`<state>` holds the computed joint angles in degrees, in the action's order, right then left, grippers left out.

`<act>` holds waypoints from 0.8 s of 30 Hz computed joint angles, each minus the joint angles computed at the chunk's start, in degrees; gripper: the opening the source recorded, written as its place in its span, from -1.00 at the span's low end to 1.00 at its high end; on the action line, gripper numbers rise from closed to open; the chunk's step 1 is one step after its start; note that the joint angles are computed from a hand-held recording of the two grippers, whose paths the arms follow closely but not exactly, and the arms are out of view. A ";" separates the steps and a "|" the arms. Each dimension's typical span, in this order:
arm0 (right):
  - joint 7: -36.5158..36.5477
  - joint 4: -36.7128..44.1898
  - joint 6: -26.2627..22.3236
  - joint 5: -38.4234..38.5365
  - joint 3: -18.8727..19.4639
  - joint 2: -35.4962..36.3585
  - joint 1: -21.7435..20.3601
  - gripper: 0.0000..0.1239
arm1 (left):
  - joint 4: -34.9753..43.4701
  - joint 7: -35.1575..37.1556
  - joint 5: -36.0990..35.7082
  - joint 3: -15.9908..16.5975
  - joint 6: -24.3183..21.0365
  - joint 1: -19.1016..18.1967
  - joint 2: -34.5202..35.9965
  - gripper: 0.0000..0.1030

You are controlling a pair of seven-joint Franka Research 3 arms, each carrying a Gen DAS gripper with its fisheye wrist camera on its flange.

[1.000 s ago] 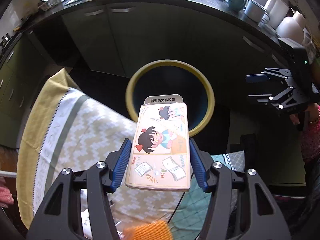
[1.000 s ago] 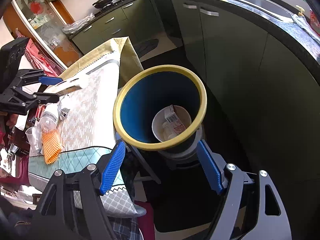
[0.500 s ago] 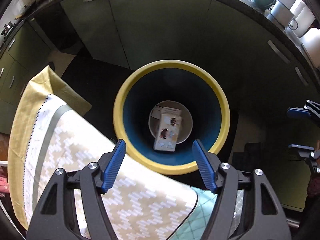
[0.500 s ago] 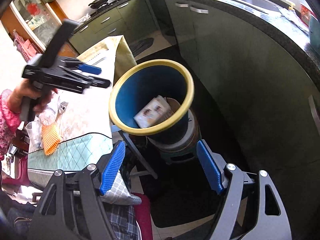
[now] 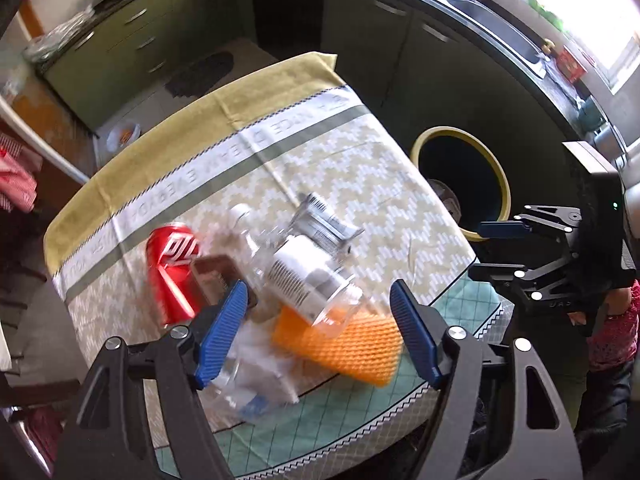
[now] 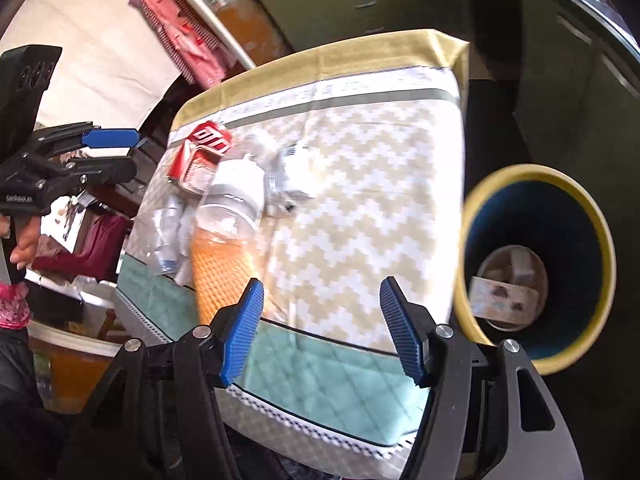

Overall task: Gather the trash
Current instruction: 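Release the stationery box into the bin while right gripper grasps the water bottle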

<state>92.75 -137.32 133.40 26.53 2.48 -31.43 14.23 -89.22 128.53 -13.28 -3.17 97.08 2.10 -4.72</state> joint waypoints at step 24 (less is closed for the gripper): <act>11.44 47.78 -24.64 -8.63 3.21 43.41 5.82 0.08 | 0.07 1.28 -0.87 4.51 0.27 9.40 1.59 0.51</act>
